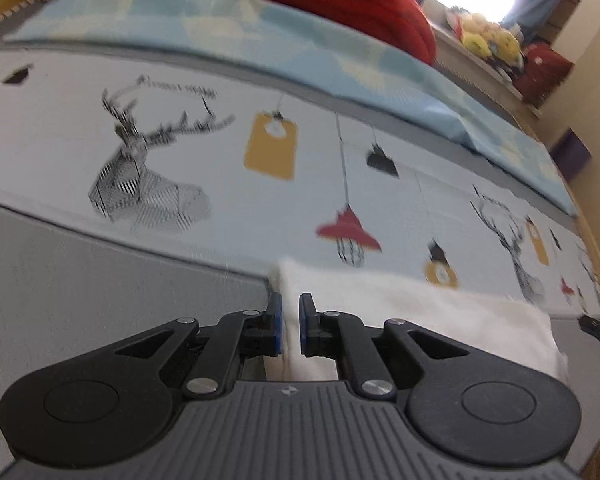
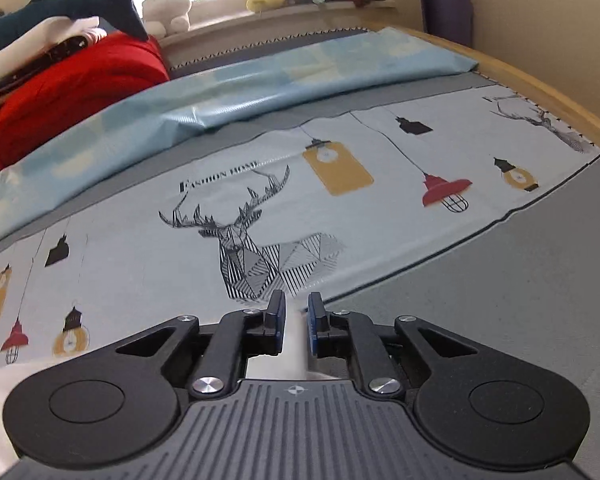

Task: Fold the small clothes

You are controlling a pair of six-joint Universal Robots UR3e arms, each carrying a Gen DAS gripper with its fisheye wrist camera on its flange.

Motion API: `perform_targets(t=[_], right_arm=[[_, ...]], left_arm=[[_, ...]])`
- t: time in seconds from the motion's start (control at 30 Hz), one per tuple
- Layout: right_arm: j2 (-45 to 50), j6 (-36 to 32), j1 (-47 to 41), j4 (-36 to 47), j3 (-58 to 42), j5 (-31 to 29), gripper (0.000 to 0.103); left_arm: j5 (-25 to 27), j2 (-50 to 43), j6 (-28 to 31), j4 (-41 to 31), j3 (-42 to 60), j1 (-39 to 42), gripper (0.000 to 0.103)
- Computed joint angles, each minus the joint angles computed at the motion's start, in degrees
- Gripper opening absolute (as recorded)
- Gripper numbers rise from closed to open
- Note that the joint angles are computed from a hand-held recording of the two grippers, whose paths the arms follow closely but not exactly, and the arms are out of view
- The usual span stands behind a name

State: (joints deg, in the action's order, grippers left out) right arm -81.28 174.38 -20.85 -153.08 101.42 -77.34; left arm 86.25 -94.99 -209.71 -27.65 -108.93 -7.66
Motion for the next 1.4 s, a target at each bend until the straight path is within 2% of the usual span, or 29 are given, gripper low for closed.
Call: perform_targets(t=[0.03,0.1,0.27,0.33,0.4,0.5,0.6,0.67,0.7,0.73,0.8,0.87,0.97,1.07,1.1,1.13,1.2,1.27,1.33,1.4], right_arm=[[-0.6,-1.0,-0.7,2.0,-0.2,1.1,0.012],[-3.0,-5.2,-3.1,8.2,-0.4,4.2,0.012],[-12.4,-18.0,-11.4,28.7,1.6,11.4,0.015],[-17.3,-22.6,-14.6,34.0,3.9,12.3,0.015],[-21.6,-27.0,-17.7,40.0,4.7,13.1,0.015],[-28.0,-32.4,-22.5,50.1,3.9,15.4,0.017],[-35.2,-39.5,-28.5,59.2,5.3,19.8,0.030],[-39.7,-43.2,-32.0,62.2,8.9,20.7,0.031],[-40.1,-42.7,-31.9,62.1,10.4,18.9,0.030],[-38.6,-39.4,-29.3,59.6,10.7,15.3,0.031],[-38.5,-37.0,-28.1,57.2,12.0,15.0,0.031],[-37.9,-37.2,-25.8,55.1,13.2,13.8,0.030],[-36.2,-36.9,-21.5,50.8,15.0,7.5,0.030],[-36.8,-39.0,-21.5,51.4,15.6,6.9,0.028],[-37.9,-40.3,-22.1,52.3,16.0,7.1,0.015],[-38.7,-41.5,-22.7,52.8,16.2,7.5,0.004],[-41.2,-44.3,-26.1,55.0,16.3,10.6,0.002],[-44.5,-48.4,-33.1,61.8,14.4,17.2,0.002],[-47.7,-55.1,-41.3,72.7,11.2,23.4,0.001],[-48.1,-57.0,-43.0,74.6,10.4,23.2,0.001]], left_arm=[[-1.6,1.2,1.1,-1.3,-0.8,0.5,0.010],[-4.0,4.0,2.7,-4.4,-2.9,1.3,0.018],[-11.2,11.5,4.0,-11.3,-9.5,2.3,0.020],[-10.4,14.4,4.7,-17.6,-8.4,0.9,0.020],[-9.7,18.6,5.4,-20.0,-9.1,-0.4,0.021],[-10.4,24.8,3.1,-19.6,-13.2,-1.7,0.025],[-9.4,26.2,-2.2,-15.0,-18.9,-4.6,0.025],[-6.6,23.2,-5.0,-19.0,-16.2,-6.8,0.025],[-4.7,22.6,-6.4,-18.3,-15.7,-7.8,0.025],[-4.1,22.9,-7.2,-16.9,-16.3,-7.9,0.025],[-5.6,23.2,-8.0,-16.7,-17.4,-7.1,0.027],[-5.9,21.7,-7.8,-18.6,-16.5,-7.6,0.027],[-6.6,19.9,-5.6,-18.5,-15.8,-8.3,0.027],[-5.9,18.8,-3.5,-17.5,-15.7,-9.6,0.026],[-4.7,18.7,-2.7,-17.3,-15.5,-10.4,0.013],[-4.0,19.4,-2.0,-17.5,-15.7,-10.7,0.005],[-5.0,23.3,-2.1,-15.7,-18.5,-9.1,0.004],[-6.8,30.6,-2.8,-14.7,-22.4,-6.5,0.004],[-8.9,36.6,-1.1,-17.9,-24.4,-4.1,0.004],[-9.3,36.6,0.7,-23.3,-23.9,-3.6,0.001]])
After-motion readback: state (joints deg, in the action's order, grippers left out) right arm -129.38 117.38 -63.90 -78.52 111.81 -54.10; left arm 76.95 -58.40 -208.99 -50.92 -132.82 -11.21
